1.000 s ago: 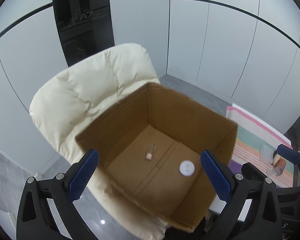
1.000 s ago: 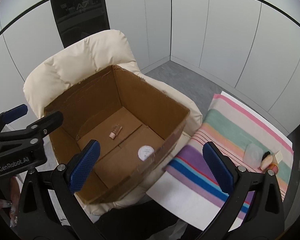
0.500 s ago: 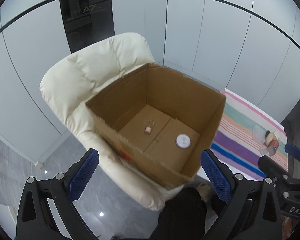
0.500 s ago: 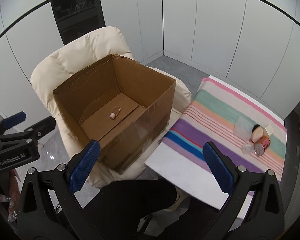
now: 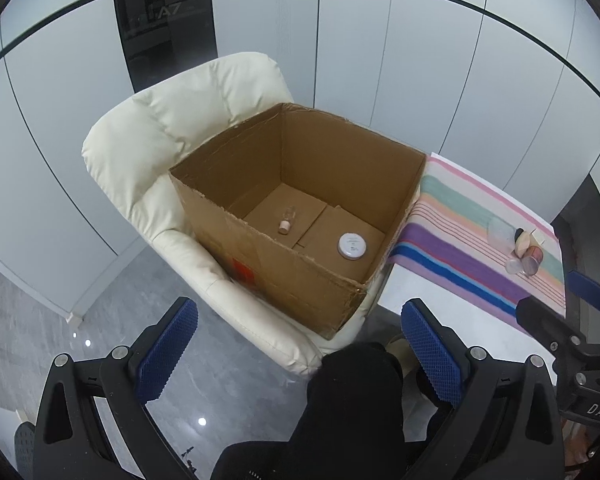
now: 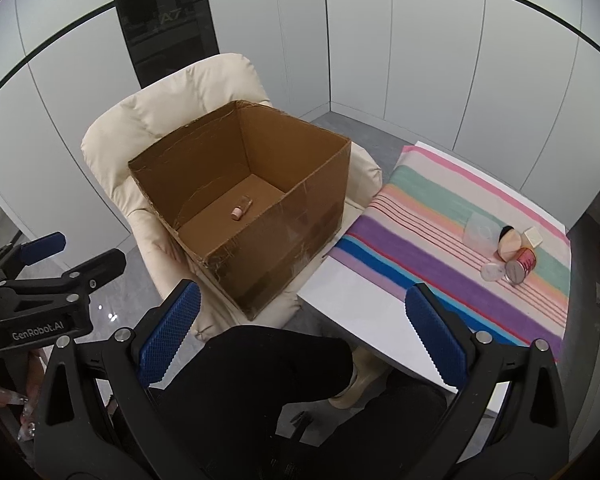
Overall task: Organize objects
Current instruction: 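Withdraw both tools from the box back toward the striped cloth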
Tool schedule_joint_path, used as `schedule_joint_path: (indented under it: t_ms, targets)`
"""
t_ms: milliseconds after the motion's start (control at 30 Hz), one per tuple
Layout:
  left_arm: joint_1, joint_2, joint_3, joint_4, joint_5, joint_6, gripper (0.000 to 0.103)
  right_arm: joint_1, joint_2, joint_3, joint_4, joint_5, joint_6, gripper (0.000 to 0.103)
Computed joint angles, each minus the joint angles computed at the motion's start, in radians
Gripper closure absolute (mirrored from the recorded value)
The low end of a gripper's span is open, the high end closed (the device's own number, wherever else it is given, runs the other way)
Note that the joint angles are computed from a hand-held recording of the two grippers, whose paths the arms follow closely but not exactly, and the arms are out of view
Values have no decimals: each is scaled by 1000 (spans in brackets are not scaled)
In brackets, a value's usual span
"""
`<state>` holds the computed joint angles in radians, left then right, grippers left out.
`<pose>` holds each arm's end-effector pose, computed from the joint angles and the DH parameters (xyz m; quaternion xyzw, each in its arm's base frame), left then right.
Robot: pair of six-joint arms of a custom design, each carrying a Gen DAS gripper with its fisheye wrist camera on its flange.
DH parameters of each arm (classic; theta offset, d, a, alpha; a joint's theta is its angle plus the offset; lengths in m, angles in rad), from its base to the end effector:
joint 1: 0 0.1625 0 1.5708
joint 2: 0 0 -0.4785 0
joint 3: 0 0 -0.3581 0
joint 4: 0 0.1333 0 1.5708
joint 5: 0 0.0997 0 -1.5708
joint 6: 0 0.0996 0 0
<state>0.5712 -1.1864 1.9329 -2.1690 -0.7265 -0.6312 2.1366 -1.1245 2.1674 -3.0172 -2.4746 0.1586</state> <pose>-0.3345 -0.4619 0.2827 0.1965 0.8888 -0.2511 0.3293 0.3160 -0.3949 0.2673 0.0925 -0.8809 0.3202 0.3362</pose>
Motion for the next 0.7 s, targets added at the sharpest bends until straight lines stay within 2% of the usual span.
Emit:
schedule_joint_path:
  t_ms: [400,700]
  targets:
    - [2,16,-9,4,-41,18,1,-3,-22,24,-8,-10,23,0]
    - [-6,50,-21,-25,-65,44,1,-15,-68,54,-9,-57,61,0]
